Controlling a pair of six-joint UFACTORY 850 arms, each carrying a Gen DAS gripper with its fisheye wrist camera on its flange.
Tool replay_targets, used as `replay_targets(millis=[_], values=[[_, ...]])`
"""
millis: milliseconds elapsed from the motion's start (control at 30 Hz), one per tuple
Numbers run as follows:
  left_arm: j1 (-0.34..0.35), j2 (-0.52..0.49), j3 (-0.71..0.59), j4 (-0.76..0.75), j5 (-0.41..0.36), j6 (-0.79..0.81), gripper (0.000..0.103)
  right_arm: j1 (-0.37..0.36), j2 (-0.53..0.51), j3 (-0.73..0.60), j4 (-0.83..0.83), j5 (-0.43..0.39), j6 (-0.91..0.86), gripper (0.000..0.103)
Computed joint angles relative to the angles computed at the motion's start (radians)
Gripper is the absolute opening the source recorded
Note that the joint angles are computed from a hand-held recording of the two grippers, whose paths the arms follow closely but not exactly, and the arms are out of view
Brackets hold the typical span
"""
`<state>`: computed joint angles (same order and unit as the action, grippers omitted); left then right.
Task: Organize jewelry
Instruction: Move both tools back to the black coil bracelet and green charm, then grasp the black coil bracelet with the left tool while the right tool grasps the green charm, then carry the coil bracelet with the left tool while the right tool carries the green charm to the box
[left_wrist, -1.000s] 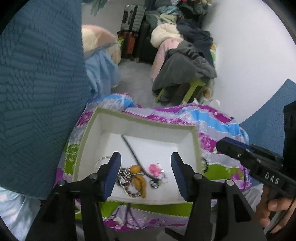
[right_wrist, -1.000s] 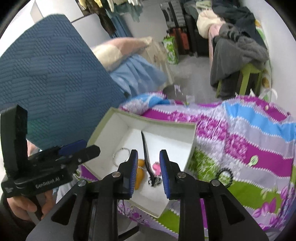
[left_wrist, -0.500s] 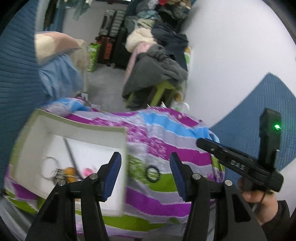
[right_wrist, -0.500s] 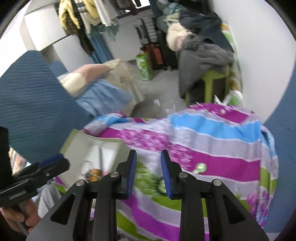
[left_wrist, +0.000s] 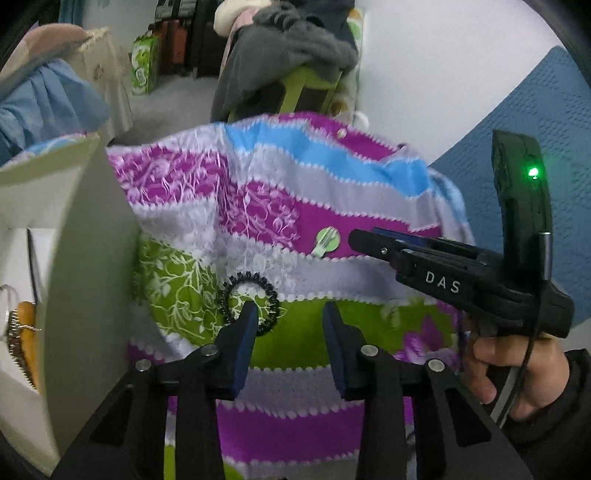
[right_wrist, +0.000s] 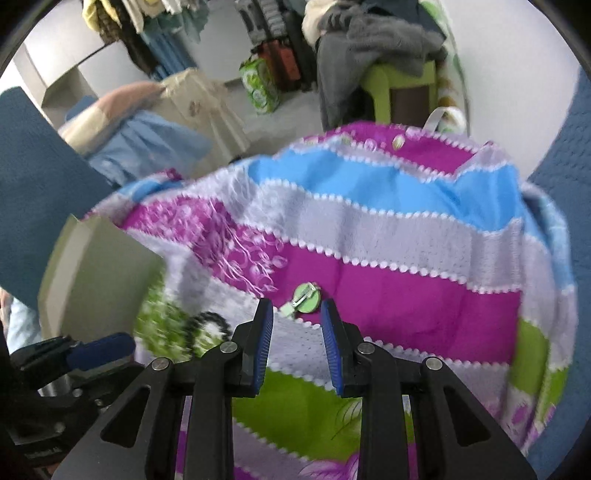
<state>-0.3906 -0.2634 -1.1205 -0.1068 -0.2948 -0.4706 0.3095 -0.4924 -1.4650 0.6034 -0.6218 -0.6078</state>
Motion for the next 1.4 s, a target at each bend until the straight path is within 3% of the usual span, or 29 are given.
replay_targets(millis=[200,367,433,533,567,633,800,1133,1400], values=[[0.016,-0.066,-0.025,-0.074,-0.002,0.103,0.029,0.009,-0.062,-0.033,0.001,0.013,-0.058,0.025],[0.015,-0.111,-0.055,-0.022,-0.024,0.082,0.025,0.019,-0.098,-0.060,-0.039,0.026,-0.040,0.025],[0.014,-0.123,-0.061,-0.033,-0.034,0.094,0.018,0.018,-0.100,-0.059,-0.015,0.035,-0.063,0.024],[0.005,-0.134,-0.070,0.042,-0.038,0.036,0.015,0.023,-0.104,-0.063,-0.028,0.042,-0.065,0.018],[0.003,-0.135,-0.070,0.054,-0.036,0.026,0.015,0.026,-0.104,-0.064,-0.039,0.042,-0.057,0.012],[0.003,-0.134,-0.067,0.055,-0.033,0.026,0.007,0.028,-0.103,-0.062,-0.043,0.041,-0.052,0.012],[-0.009,-0.142,-0.079,0.083,-0.039,0.010,0.006,0.028,-0.092,-0.055,-0.056,0.047,-0.030,0.008],[0.024,-0.072,-0.093,-0.051,-0.050,0.113,0.006,0.013,-0.017,-0.032,-0.064,0.056,0.046,0.006],[0.056,0.038,-0.085,0.055,-0.072,0.030,0.006,0.026,0.063,-0.034,-0.073,0.069,0.103,0.006]])
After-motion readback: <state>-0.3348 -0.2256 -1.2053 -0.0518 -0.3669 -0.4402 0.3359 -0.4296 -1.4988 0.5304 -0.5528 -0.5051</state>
